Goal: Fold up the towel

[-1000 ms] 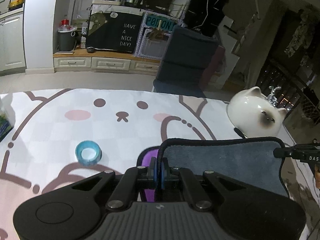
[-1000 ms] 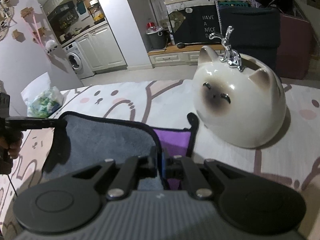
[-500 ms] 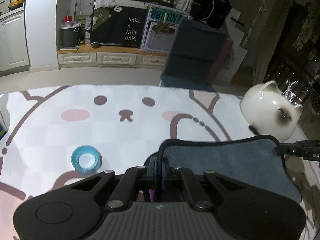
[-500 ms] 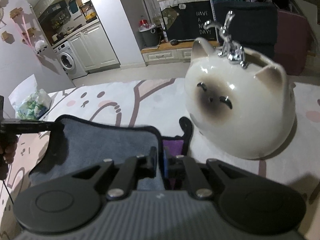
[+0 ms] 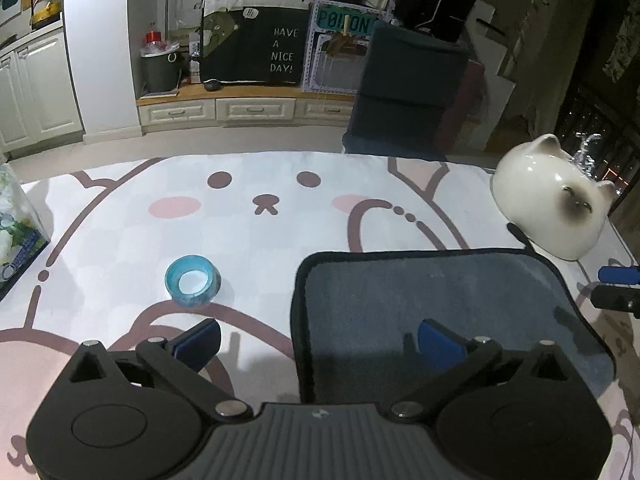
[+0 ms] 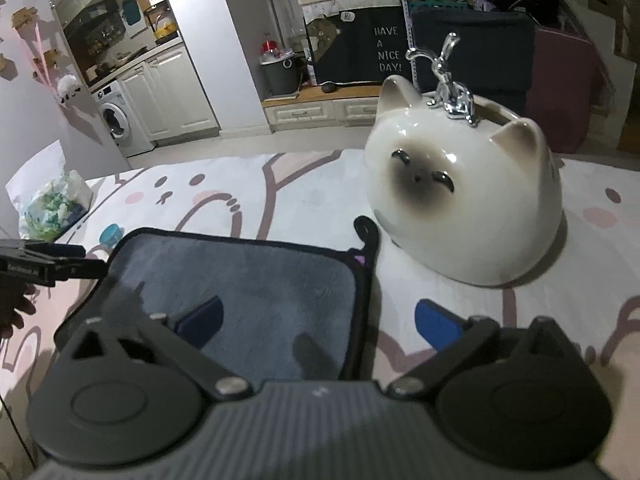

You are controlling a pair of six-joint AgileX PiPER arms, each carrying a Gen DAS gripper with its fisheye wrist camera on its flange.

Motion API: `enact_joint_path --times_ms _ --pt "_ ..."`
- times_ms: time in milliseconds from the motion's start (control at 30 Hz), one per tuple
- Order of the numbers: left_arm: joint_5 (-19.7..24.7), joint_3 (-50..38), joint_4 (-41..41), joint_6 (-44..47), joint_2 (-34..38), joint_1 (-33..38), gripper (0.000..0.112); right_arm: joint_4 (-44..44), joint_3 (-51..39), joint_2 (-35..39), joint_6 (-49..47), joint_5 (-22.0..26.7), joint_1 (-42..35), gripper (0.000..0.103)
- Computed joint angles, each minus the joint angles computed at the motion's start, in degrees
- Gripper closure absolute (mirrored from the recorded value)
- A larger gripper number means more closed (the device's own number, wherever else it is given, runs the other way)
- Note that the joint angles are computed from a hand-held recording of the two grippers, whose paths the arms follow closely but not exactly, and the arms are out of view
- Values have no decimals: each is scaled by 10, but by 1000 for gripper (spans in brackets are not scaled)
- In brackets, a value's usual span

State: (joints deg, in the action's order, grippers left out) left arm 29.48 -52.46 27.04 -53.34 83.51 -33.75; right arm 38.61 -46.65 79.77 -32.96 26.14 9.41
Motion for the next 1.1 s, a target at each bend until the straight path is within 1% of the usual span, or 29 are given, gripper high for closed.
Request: enact_joint_path --times_ms 67,400,567,667,733,800,967,1100 --pt "13 -2 -6 1 -8 -8 9 -30 2 -14 31 2 10 0" --pt "86 -26 24 -47 -40 -72 9 -103 3 -74 125 31 30 0" --pt "126 -37 41 -77 -63 -113 9 -140 8 -116 172 56 41 0" --pt "154 -43 54 -99 -76 -138 9 -170 11 -140 210 64 54 0" --pt "172 -48 61 -114 -85 -156 9 -185 15 -166 231 77 57 0" --pt "191 -51 70 -130 -92 -176 9 -187 17 -184 236 89 54 0" --pt "240 -61 93 -174 -110 -229 9 -223 20 -229 281 112 70 0" --pt "288 -69 115 -214 -124 -279 9 -249 17 -257 316 133 88 0"
